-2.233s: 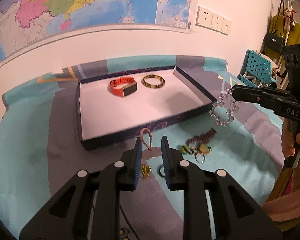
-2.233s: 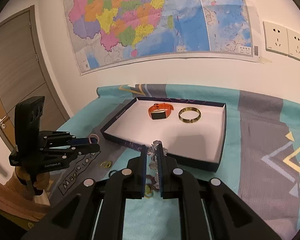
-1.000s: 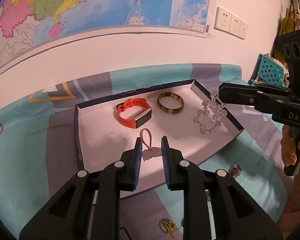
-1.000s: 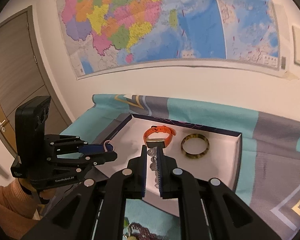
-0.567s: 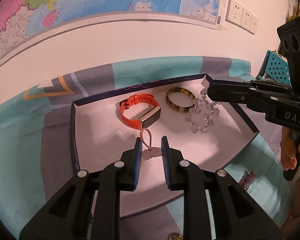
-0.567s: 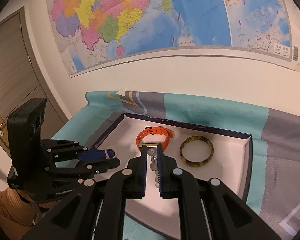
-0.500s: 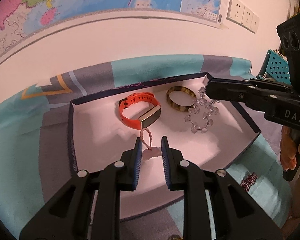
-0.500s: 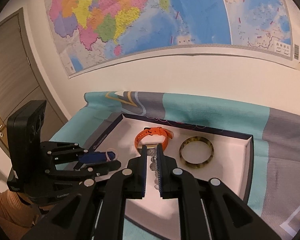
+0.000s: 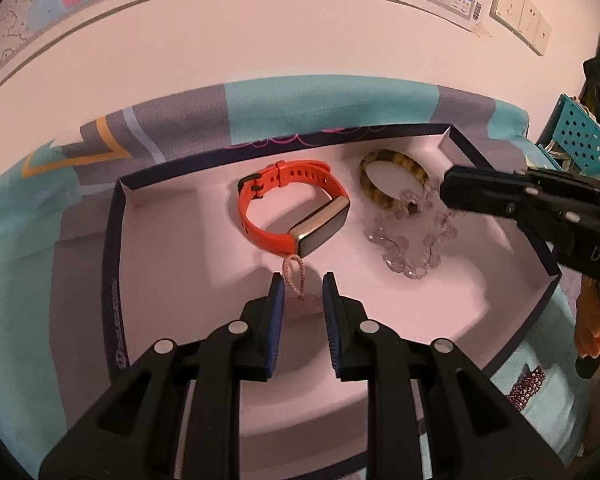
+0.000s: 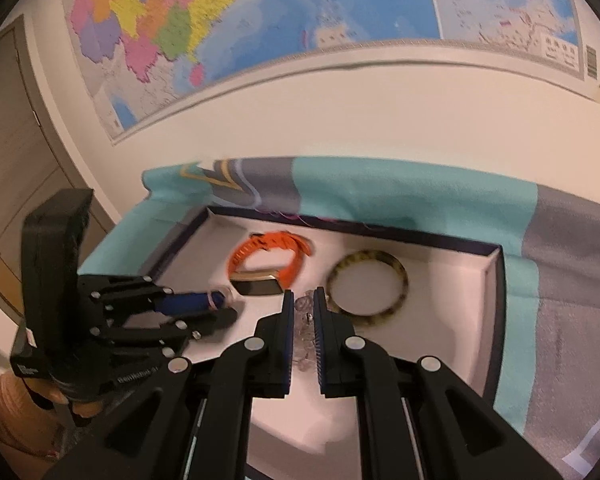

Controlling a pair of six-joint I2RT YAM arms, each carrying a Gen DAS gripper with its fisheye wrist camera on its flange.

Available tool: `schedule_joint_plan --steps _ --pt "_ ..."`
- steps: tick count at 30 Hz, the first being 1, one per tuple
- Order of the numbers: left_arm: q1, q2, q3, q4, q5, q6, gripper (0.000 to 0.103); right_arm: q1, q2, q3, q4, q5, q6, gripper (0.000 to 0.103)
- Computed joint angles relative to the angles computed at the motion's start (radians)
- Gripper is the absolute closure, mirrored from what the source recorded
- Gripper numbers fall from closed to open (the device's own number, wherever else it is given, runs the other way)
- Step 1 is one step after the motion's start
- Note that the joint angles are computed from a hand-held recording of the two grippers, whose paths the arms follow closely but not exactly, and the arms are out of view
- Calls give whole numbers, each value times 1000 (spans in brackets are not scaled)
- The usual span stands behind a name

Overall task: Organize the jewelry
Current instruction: 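Lower the pink charm into the box with the left tool while the right tool releases the crystal bracelet there, then withdraw both open tools from the box back over the table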

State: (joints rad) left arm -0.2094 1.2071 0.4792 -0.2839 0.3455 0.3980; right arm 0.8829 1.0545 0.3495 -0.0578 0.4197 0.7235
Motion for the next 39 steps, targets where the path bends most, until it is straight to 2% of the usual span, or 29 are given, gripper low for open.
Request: schedule_joint_plan --steps 14,16,17,19,22,24,29,31,32,35,39 --pt "-4 42 25 16 1 -11 80 -50 -4 -44 -35 -13 35 92" --pt "1 35 23 16 1 -11 72 -57 1 -49 -41 -13 46 90" --pt "7 27 21 12 4 -10 65 -58 -2 -55 -44 -12 55 89" --pt "22 5 19 -4 22 0 64 -59 -12 -62 -53 -9 67 89" --pt "60 -53 11 -43 51 17 55 -43 -43 -72 -86 9 93 85" --pt "88 -106 0 -69 70 35 50 -14 -73 -74 -120 42 116 77" --pt "205 -287 -15 -204 152 111 46 125 -173 -63 -266 164 217 73" --pt "262 -350 -17 -272 199 163 44 200 -197 -50 -328 218 268 69" --pt "301 -393 -21 -316 226 198 43 271 -204 -37 -380 267 320 64" --pt "406 -459 -17 -434 300 314 41 453 -196 -8 -506 365 472 64" --pt "558 -502 -21 -589 377 505 39 671 -92 34 -640 424 714 64"
